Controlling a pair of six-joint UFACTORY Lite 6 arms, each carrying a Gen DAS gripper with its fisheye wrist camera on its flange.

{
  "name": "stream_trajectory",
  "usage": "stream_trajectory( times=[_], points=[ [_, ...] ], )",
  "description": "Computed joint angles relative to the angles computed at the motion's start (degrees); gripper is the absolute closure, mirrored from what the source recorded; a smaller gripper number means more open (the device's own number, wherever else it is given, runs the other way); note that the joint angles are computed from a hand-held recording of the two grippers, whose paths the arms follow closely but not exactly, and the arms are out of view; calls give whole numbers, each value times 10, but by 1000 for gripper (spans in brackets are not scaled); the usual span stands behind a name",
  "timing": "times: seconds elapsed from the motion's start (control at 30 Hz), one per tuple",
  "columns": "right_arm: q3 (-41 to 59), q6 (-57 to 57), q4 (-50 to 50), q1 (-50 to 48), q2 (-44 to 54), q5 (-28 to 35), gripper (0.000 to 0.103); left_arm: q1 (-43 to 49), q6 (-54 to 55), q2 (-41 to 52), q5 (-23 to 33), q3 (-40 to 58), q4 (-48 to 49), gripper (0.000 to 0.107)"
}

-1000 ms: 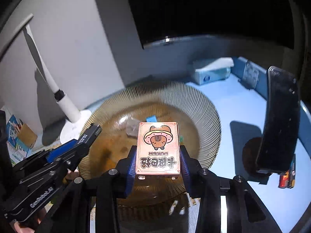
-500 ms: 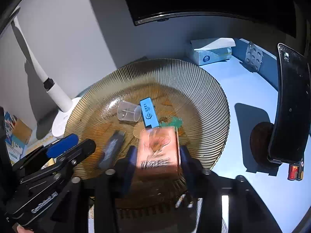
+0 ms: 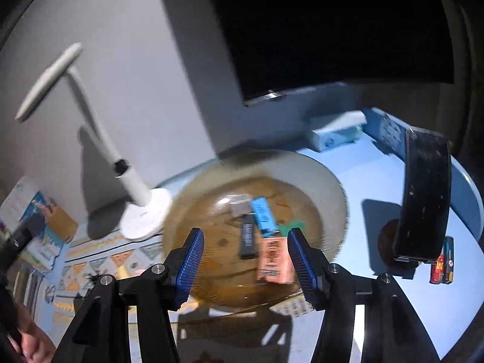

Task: Organize rigid objects
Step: 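Move both grippers back from the bowl to the pile of items, then grasp the white charger with the left gripper while the right grasps a red-and-black figurine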

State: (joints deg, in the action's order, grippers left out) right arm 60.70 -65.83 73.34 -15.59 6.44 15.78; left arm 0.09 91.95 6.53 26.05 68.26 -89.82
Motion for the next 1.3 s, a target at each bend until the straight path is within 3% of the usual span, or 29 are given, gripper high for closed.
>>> stream_trajectory(
  times=[0.2, 0.43, 0.63, 0.83, 1.03, 1.2, 1.27, 1.3],
  points=[
    [-32, 49, -36, 79, -71, -4, 47, 174, -24, -97, 74, -57, 43, 43],
    [-24, 175, -145, 224, -61, -53, 47, 311, -19, -59, 138, -57, 86, 43],
    [17, 269, -239, 326, 31, -75, 47, 300, 68, 9, 90, -95, 94, 43],
    [98, 497, -489, 394, 164, -76, 47, 247, 120, 128, 21, -73, 77, 43],
    [189, 720, -731, 427, 279, -72, 47, 225, 87, 225, 6, -12, 107, 43],
    [254, 665, -678, 430, 338, -62, 47, 218, 72, 247, 5, 4, 129, 45],
    [279, 688, -698, 431, 359, -62, 48, 208, 69, 255, -19, 9, 128, 46],
    [290, 681, -691, 431, 368, -61, 52, 207, 56, 264, -17, 18, 139, 46]
  ],
)
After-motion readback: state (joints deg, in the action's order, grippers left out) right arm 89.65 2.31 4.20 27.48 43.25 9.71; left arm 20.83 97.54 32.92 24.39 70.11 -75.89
